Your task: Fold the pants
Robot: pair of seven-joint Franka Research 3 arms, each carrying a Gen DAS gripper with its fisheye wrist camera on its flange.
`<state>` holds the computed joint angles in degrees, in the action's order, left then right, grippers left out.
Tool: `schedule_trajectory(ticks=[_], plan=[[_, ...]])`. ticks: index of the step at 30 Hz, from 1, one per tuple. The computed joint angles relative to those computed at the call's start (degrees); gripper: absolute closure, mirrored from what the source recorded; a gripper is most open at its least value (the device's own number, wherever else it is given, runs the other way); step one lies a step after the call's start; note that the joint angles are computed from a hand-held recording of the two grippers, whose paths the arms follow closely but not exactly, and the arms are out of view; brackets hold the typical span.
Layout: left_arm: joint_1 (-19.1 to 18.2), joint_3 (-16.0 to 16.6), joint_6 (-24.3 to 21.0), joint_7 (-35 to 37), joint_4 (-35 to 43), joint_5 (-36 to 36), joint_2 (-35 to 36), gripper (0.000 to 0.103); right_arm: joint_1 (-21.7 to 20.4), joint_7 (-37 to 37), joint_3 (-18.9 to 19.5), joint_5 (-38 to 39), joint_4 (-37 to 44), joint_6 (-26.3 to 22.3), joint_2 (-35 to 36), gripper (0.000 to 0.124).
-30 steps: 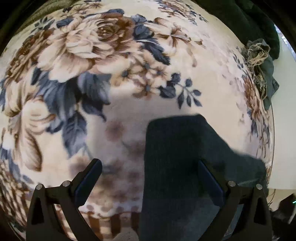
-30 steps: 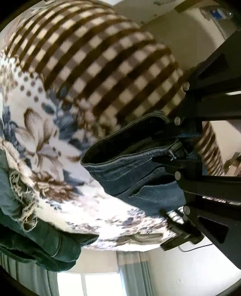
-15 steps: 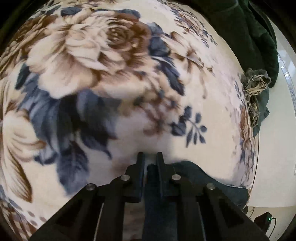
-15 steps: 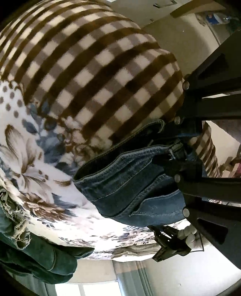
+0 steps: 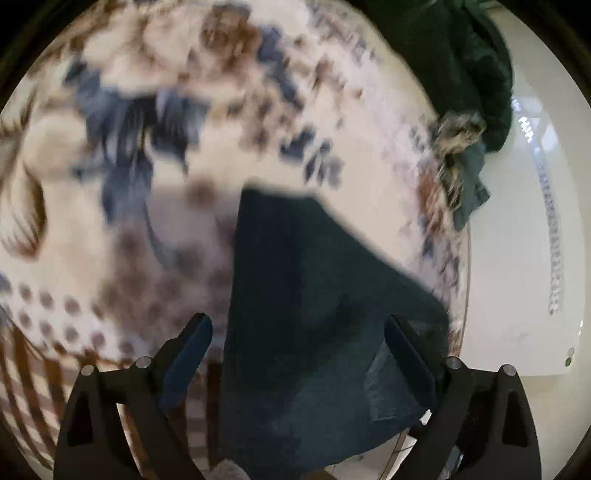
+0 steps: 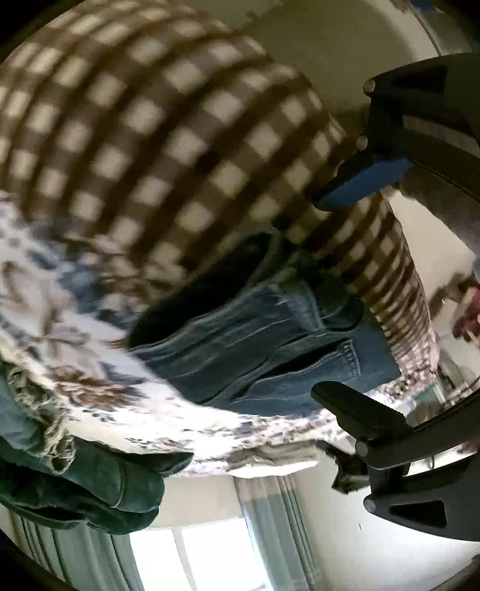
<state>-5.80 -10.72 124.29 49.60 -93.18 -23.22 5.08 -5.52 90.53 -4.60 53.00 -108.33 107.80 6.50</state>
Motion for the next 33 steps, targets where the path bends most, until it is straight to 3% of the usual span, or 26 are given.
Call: schedule_trajectory(ticks=[2, 5, 8, 12, 15, 20, 23, 28, 33], plan=[[-0.18, -0.34, -0.81, -0.27, -0.95, -1.21, 0.90, 0.008, 0.60, -2.61, 0.80, 2.19, -1.52, 1.62, 1.34, 0.029], [-0.32, -0.52, 0.54, 0.25, -2.88, -1.43, 0.52, 0.008, 1.57, -5.04, 1.69, 6.63, -4.70, 8.29, 0.91, 0.027], [-0.19, -0.45, 1.68, 0.85, -3.50, -2.57, 0.44, 0.008, 1.69, -8.06, 1.94, 11.85, -5.45, 9.74, -0.19, 0.027], [-0.11, -0.39, 2.32, 1.39, -3.93, -3.42, 0.28, 0.008, 2.22, -9.17, 1.67, 11.72, -5.61, 9.67, -1.35, 0.028], [-0.09, -0.38, 2.00, 1.58, -3.76, -3.44, 0.31, 0.008, 2.40, -10.16, 1.37, 11.75, -5.21, 8.02, -2.36, 0.028], [-0.11, -0.34, 1.67, 1.73, -3.75, -3.48, 0.28, 0.008, 2.60, -6.59, 2.02, 10.38, -1.71, -3.76, 0.80, 0.032], [-0.05, -0.36, 1.40, 2.19, -3.65, -3.62, 0.37, 0.008, 4.32, -5.59, 2.61, 5.80, -2.77, 0.78, 0.51, 0.039], [0.26, -0.34, 1.26, 3.27, -3.65, -4.76, 0.50, 0.008, 4.87, -2.70, 2.77, 12.06, -5.39, 11.81, -0.48, 0.043], [0.23, -0.32, 2.92, 4.08, -5.34, -5.74, -0.24, 0.008, 5.85, -1.62, 3.48, 14.32, -5.01, 15.98, 0.72, 0.043]])
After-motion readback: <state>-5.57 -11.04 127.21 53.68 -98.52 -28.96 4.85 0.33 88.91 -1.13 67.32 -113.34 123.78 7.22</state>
